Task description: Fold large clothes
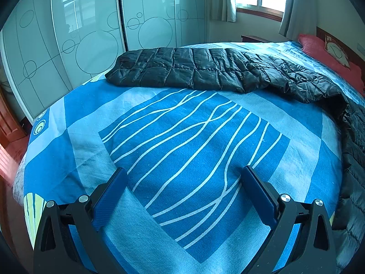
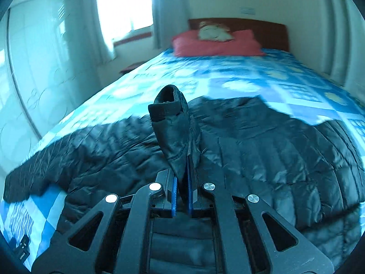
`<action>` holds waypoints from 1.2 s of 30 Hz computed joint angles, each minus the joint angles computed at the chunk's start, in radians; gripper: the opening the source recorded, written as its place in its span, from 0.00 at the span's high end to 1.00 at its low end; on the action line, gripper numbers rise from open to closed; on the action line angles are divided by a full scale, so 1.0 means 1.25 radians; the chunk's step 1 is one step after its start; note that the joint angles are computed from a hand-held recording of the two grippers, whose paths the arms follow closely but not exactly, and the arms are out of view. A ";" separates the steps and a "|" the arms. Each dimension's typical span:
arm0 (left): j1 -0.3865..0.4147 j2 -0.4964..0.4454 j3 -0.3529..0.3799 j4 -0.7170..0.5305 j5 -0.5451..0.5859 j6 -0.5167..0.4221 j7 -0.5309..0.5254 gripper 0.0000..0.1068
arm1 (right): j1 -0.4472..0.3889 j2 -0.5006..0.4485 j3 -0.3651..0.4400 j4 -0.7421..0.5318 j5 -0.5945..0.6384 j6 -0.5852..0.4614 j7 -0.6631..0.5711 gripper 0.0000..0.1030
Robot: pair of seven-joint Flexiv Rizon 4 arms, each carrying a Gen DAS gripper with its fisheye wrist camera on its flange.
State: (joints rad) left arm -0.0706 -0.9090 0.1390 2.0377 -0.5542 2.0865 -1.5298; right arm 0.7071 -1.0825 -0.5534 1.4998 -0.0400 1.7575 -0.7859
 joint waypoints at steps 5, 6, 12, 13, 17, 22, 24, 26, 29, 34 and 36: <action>0.000 -0.001 0.000 0.002 0.002 0.004 -0.002 0.07 | -0.071 -0.027 0.109 -0.102 -0.083 -0.088 -0.007 0.94; 0.000 -0.001 0.000 0.002 0.002 0.005 -0.002 0.07 | -0.086 -0.030 0.134 -0.117 -0.104 -0.107 -0.011 0.93; -0.002 -0.002 0.001 0.001 0.000 0.005 -0.001 0.07 | -0.177 -0.047 0.289 -0.194 -0.220 -0.225 -0.065 0.89; -0.002 -0.002 0.002 0.001 -0.001 0.005 -0.001 0.07 | -0.178 -0.044 0.291 -0.191 -0.227 -0.223 -0.063 0.89; -0.002 -0.002 0.001 0.000 -0.001 0.004 0.000 0.07 | -0.219 -0.013 0.368 -0.146 -0.229 -0.165 -0.098 0.45; -0.002 -0.003 0.001 0.000 -0.001 0.005 -0.001 0.07 | -0.180 0.081 0.319 0.038 -0.172 0.016 -0.123 0.35; -0.002 -0.003 0.001 0.000 -0.001 0.006 -0.001 0.07 | -0.163 0.116 0.284 0.101 -0.133 0.059 -0.142 0.55; -0.004 -0.003 0.002 0.000 -0.002 0.006 -0.001 0.07 | -0.165 0.161 0.249 0.175 -0.081 0.087 -0.160 0.75; -0.003 -0.004 0.001 0.000 -0.002 0.007 0.000 0.07 | -0.161 0.198 0.172 0.249 0.013 0.102 -0.169 0.81; -0.008 -0.004 0.005 -0.001 -0.008 0.004 0.003 0.07 | -0.178 0.189 0.052 0.296 0.118 0.059 -0.146 0.81; -0.011 -0.004 0.008 -0.003 -0.012 0.002 0.006 0.07 | -0.226 0.185 0.080 0.293 0.098 0.029 -0.143 0.81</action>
State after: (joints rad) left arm -0.0846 -0.9145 0.1496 2.0345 -0.5695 2.0885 -1.5220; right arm 0.4242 -0.8511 -0.4539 1.8664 0.0820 1.7937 -0.9652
